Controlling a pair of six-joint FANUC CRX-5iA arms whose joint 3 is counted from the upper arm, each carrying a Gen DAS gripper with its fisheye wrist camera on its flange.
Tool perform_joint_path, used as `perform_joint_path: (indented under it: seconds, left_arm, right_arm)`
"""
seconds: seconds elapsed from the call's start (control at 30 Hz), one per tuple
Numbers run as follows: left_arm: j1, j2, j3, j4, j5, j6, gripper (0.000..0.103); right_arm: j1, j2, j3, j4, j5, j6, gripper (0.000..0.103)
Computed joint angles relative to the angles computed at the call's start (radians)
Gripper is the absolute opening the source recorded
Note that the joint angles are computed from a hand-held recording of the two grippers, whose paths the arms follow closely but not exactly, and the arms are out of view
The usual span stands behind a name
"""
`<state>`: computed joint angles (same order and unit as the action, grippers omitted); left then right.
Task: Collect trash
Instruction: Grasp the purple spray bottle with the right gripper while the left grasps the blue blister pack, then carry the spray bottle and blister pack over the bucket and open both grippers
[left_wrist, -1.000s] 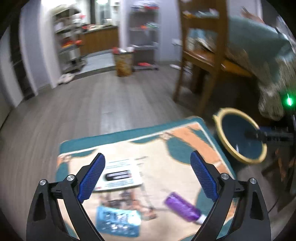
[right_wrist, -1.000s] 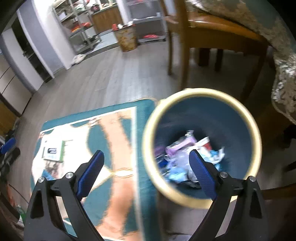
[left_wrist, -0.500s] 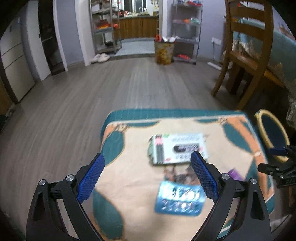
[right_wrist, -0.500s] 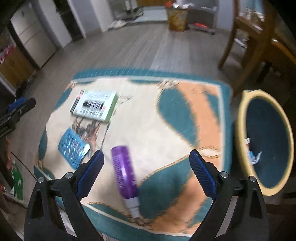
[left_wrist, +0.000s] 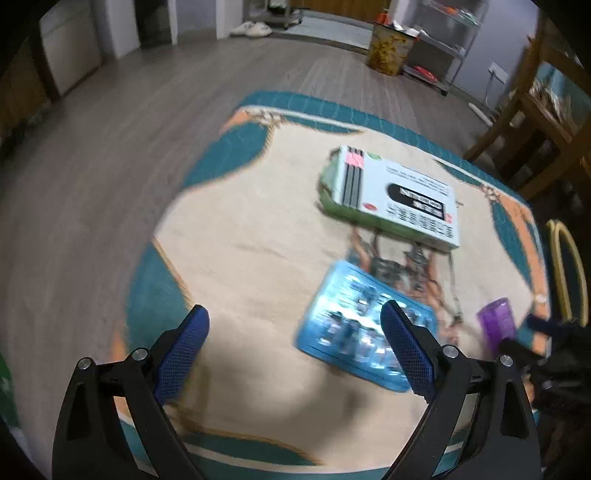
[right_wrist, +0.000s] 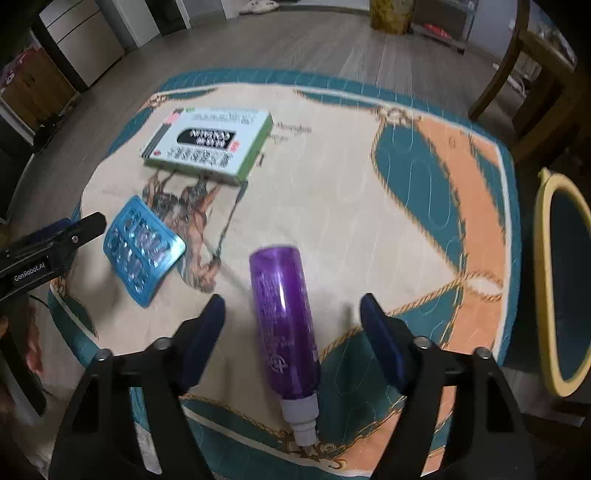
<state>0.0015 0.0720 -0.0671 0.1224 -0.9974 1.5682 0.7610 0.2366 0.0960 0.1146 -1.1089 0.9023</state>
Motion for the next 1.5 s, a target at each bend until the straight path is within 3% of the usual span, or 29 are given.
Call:
perform_joint_path:
  seconds: [0.07,0.23,0.43,0.6,0.7,0.87,0.97,1.27,1.5]
  left_arm:
    - [-0.008,0.002,0.000,-0.003,-0.004,0.011,0.094]
    - [-0.025,0.007,0.021,-0.053,-0.024,0.066,0.094]
    - [-0.051,-0.003,0.027,-0.092,-0.038,0.205,0.093]
    - [-0.135,0.024,0.097,-0.215,-0.072,0.373,0.094]
    - [-0.165,0.051,0.127,-0.233,-0.089,0.464,0.094]
    - [-0.211,0.112,0.199,-0.292,-0.177,0.684,0.095]
    - [-0.224,0.143,0.226,-0.302,-0.206,0.752,0.095]
    - [-0.280,0.224,0.329,-0.391,-0.289,0.743,0.098]
    - [-0.248,0.184,0.275,-0.335,-0.249,0.642,0.093]
  right_arm:
    - [0.005,0.005,-0.007,-0.002,-0.010,0.029,0.066]
    - [0.023,0.019,-0.009,0.012,-0.027,0.106,0.032]
    - [-0.019,-0.043,-0.036,0.000,0.039,0.072,0.032]
    - [-0.047,-0.103,-0.081,0.019,0.081,0.031,0.032]
    - [-0.074,-0.131,-0.098,0.009,0.098,0.041,0.032]
    - [-0.101,-0.177,-0.142,0.008,0.128,0.047,0.032]
    - [-0.114,-0.203,-0.165,0.005,0.148,0.046,0.032]
    - [-0.143,-0.247,-0.199,-0.001,0.175,0.070,0.032]
    - [-0.157,-0.256,-0.198,0.006,0.198,0.062,0.032]
